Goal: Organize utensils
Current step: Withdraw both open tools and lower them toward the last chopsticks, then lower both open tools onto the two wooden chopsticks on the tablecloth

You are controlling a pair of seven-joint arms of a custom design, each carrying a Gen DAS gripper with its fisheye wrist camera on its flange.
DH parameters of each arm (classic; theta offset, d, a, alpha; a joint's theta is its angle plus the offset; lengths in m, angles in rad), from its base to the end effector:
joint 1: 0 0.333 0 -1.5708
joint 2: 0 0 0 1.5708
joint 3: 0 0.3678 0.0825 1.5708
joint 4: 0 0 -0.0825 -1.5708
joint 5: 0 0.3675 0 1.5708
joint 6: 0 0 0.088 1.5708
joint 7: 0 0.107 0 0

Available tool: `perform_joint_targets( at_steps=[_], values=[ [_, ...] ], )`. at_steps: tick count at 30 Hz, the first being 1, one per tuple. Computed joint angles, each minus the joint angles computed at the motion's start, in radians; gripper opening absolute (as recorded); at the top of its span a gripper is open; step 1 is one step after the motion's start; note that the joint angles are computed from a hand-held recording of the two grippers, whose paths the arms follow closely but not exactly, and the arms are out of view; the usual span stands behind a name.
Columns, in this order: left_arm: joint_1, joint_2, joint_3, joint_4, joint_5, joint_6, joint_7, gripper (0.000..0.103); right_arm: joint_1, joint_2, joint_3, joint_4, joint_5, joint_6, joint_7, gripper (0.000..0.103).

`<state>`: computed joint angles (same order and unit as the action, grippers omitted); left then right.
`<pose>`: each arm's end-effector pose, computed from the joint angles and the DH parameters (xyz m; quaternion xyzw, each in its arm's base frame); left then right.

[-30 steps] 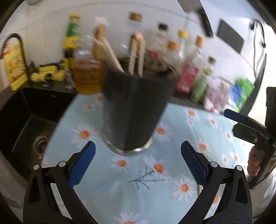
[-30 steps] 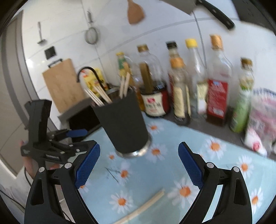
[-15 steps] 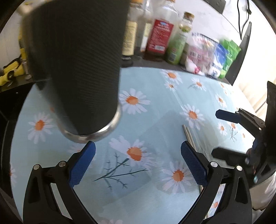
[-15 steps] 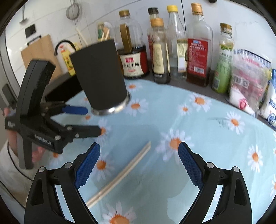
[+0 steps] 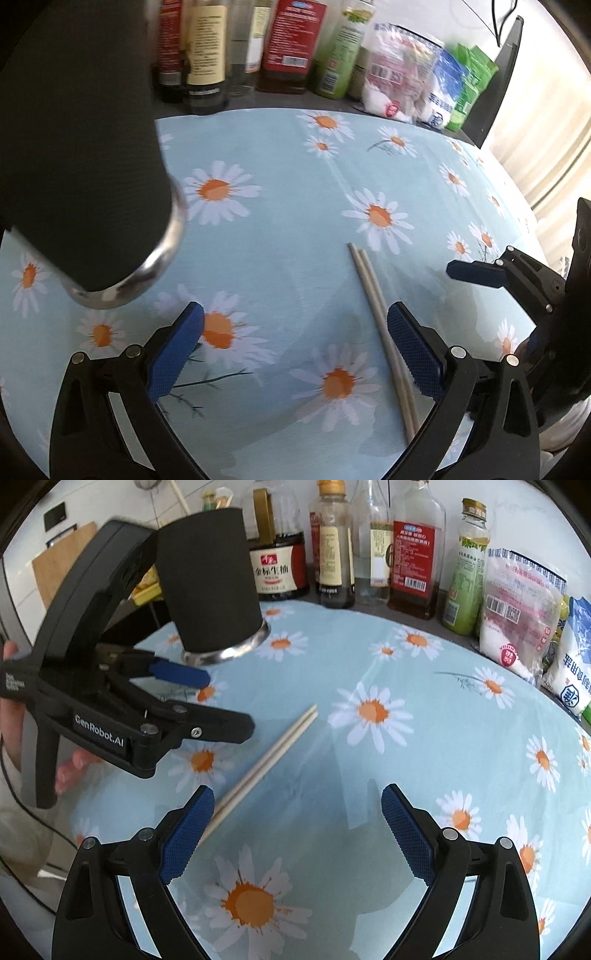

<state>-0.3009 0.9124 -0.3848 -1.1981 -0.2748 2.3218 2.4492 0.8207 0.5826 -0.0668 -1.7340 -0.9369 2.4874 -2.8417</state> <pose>0.6877 -0.4261 0.3212 0.1685 -0.9452 0.2730 0.0601 0.5034 0.4875 0.3147 -0.5292 0.7823 -0.2406 0.2235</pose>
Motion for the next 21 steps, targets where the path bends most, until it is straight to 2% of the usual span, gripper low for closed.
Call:
perform_joint_targets(
  at_steps=[5, 9, 13, 16, 19, 21],
  values=[
    [-0.014, -0.015, 0.005, -0.022, 0.02, -0.004, 0.008, 0.097, 0.001, 0.025, 0.014, 0.032, 0.053, -0.034, -0.061, 0.088],
    [-0.033, -0.034, 0.018, -0.061, 0.049, 0.044, 0.009, 0.097, 0.002, 0.036, 0.018, 0.058, 0.098, -0.057, -0.084, 0.088],
    [-0.05, -0.039, 0.034, -0.065, 0.083, 0.055, -0.012, 0.097, 0.018, 0.06, 0.018, 0.107, 0.126, -0.104, -0.146, 0.088],
    [-0.074, -0.058, 0.059, -0.111, 0.135, 0.125, -0.023, 0.098, 0.016, 0.055, 0.021, 0.105, 0.157, -0.114, -0.156, 0.088],
    [-0.09, -0.07, 0.079, -0.13, 0.182, 0.147, -0.051, 0.098, 0.02, 0.046, 0.025, 0.101, 0.179, -0.147, -0.176, 0.088],
    [-0.096, -0.066, 0.09, -0.109, 0.203, 0.114, -0.083, 0.098, 0.018, 0.049, 0.036, 0.116, 0.213, -0.205, -0.209, 0.088]
  ],
)
